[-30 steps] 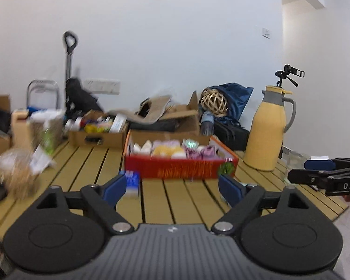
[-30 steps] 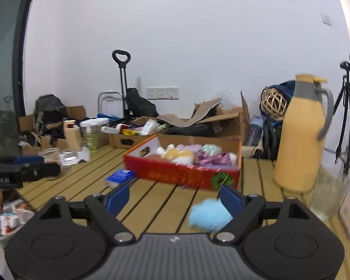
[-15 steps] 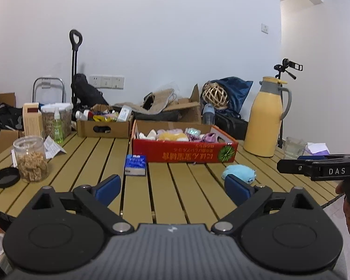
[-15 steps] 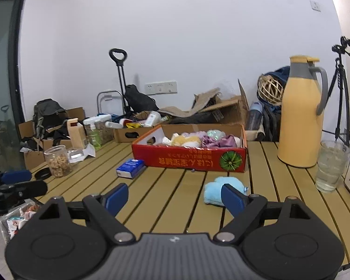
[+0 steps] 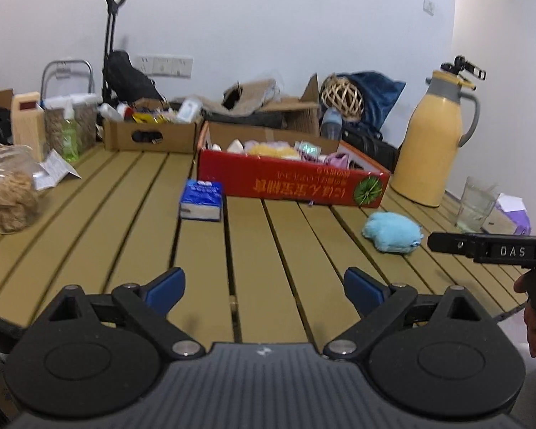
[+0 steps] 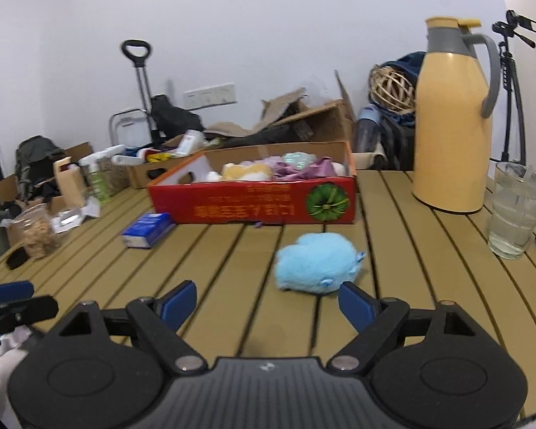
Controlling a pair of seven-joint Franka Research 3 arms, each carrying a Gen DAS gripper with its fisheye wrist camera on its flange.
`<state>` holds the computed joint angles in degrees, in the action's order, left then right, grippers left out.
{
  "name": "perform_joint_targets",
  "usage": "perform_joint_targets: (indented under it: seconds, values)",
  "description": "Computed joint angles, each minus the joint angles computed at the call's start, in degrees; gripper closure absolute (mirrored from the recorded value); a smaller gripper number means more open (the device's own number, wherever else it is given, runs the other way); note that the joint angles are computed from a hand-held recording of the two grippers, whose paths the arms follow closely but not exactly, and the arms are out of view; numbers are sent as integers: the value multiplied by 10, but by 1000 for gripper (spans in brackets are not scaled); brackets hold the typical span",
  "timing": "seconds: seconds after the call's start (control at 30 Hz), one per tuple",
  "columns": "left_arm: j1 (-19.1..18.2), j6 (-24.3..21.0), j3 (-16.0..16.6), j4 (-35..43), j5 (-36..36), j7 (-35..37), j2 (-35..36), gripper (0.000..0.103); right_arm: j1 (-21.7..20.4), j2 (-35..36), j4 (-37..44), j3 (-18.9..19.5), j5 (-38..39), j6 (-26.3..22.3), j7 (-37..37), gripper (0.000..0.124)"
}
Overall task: Organize soft objects
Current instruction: 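Move both open grippers back over the table toward the blue plush, then grasp the light-blue plush with the right gripper while the left grips it too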
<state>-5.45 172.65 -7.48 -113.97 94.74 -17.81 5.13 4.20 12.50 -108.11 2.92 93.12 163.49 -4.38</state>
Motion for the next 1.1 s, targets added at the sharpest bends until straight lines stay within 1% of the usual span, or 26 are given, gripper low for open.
perform_joint_targets:
  seconds: [0.07,0.13,0.2,0.23,0.27,0.3,0.33,0.37,0.4,0.43,0.47,0.5,0.53,0.57,0.6,0.63,0.67,0.73,0.77,0.8,0.83,0.9,0.97,1.03,1.1]
  values:
    - [-1,6,0,34,-45,54,34,6,1,28,30,-1,-19,8,26,39]
    - [-9,15,5,81,-66,92,73,6,-5,61,67,1,-47,10,57,40]
    - [-15,29,6,135,-123,172,120,7,-15,92,101,6,-87,1,107,41]
    - [-13,38,2,162,-159,222,145,7,-20,108,118,9,-104,-6,137,45]
    - [-7,39,-11,192,-209,283,174,7,-25,125,136,11,-120,-9,164,49]
    - [3,36,-27,211,-255,338,194,11,-25,143,154,11,-142,-6,198,51]
    - [19,28,-53,232,-306,401,216,13,-25,159,171,12,-157,3,227,55]
    - [29,27,-71,254,-340,443,238,14,-30,173,188,18,-162,0,236,60]
    - [31,29,-77,272,-360,465,255,15,-46,183,200,30,-164,-29,230,60]
    - [30,28,-81,290,-380,479,271,16,-70,190,211,46,-164,-82,211,65]
    - [30,31,-82,303,-399,486,286,18,-92,191,214,62,-157,-123,192,70]
    - [34,34,-87,311,-417,498,297,20,-103,190,212,72,-147,-137,180,70]
    - [50,30,-112,317,-447,526,311,22,-107,186,207,80,-125,-123,156,69]
    - [68,20,-142,323,-476,560,325,28,-105,185,207,82,-106,-98,139,67]
    - [85,12,-172,329,-504,592,339,35,-97,189,214,79,-104,-77,145,66]
    - [105,1,-208,337,-533,628,355,37,-89,200,231,70,-129,-74,178,66]
    - [130,-7,-252,344,-566,669,374,38,-85,215,252,63,-168,-94,219,66]
    - [147,-14,-294,356,-598,715,398,42,-78,248,301,52,-243,-132,300,68]
    - [147,-17,-305,362,-608,733,407,52,-72,263,324,46,-277,-146,338,77]
    - [149,-18,-315,368,-617,752,416,60,-67,278,345,42,-306,-158,369,83]
    - [146,-12,-314,370,-625,757,419,60,-71,287,355,48,-314,-164,377,86]
    - [144,-3,-310,367,-637,770,419,61,-83,287,350,66,-316,-159,380,87]
    - [144,12,-305,354,-649,780,414,61,-95,283,337,86,-314,-144,367,87]
    - [152,12,-315,347,-668,794,414,61,-106,281,329,102,-306,-138,350,88]
    - [168,1,-338,343,-699,808,420,59,-113,278,322,112,-298,-136,334,88]
